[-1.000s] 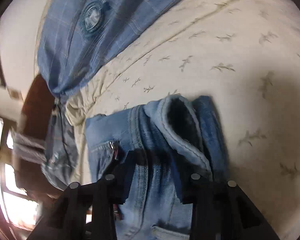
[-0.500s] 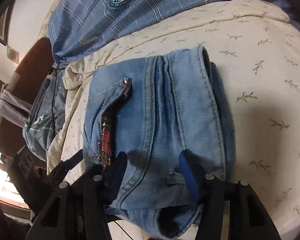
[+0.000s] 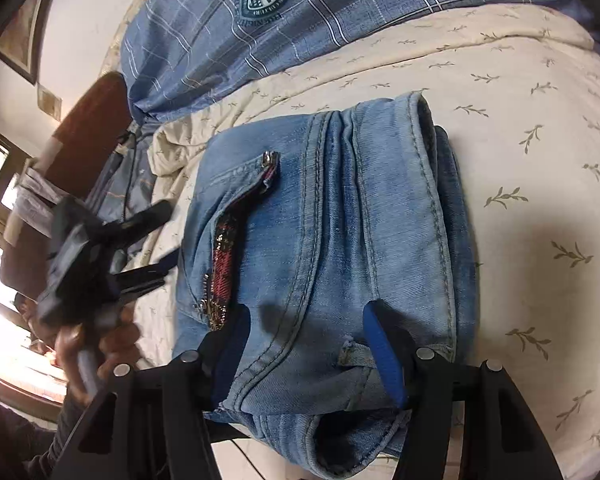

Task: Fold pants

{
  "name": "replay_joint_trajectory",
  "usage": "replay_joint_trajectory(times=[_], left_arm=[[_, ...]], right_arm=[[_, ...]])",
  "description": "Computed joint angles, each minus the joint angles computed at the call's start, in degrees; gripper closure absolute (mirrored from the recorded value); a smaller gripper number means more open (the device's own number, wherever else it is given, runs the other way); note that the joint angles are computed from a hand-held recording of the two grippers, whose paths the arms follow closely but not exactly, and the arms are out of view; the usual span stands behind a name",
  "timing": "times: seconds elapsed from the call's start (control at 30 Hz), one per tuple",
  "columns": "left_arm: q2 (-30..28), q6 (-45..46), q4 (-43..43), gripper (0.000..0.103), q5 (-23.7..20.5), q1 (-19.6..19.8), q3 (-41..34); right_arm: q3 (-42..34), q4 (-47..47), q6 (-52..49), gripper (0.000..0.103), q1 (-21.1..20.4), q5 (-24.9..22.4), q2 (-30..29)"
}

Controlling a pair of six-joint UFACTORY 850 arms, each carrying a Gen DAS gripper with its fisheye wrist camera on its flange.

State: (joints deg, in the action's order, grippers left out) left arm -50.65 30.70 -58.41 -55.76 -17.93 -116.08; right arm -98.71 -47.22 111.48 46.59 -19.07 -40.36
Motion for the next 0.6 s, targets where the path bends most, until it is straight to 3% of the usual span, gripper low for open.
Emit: replay_joint_trajectory(times=[0.03,0.07,0.13,0.23,0.33,0.43,0.57,0.6], left_arm=[[-0.9,0.0,0.3,0.041,-1.1,-0.3,-1.2],[-1.2,0.4,1.3,0.056,-1.1,-0.8,-1.7],[1.8,3.4,6.8,0.071,5.0,-2.9,0.9],[9.2,9.5,15.8,0.079,19.5,-7.2,9.3],[11.0,7.9,23.1,0.079,25.3,-9.3,11.7],[8.7,2.4,30.4,0.074,24.9,-9.5,10.5],[4.8,0.6,15.4,0.065,10.7,-4.5,4.3],[5.0,1.4,13.6,0.064,9.8,-3.9,4.5]], right_arm=[[0.9,-2.0,2.2,0.04,-0.1,1.0,0.5],[1.8,-4.6,4.9,0.04,-0.1,2.0,0.9],[2.6,-7.7,7.8,0.04,-0.1,2.8,1.1],[3.2,-8.9,8.5,0.04,-0.2,3.3,1.5],[2.8,-6.6,5.4,0.04,-0.1,2.8,1.3],[2.5,-6.2,4.9,0.04,-0.1,3.0,1.2],[-1.9,6.0,-8.2,0.04,0.0,-1.6,-0.6],[-2.6,6.9,-9.1,0.04,0.1,-2.5,-0.5]])
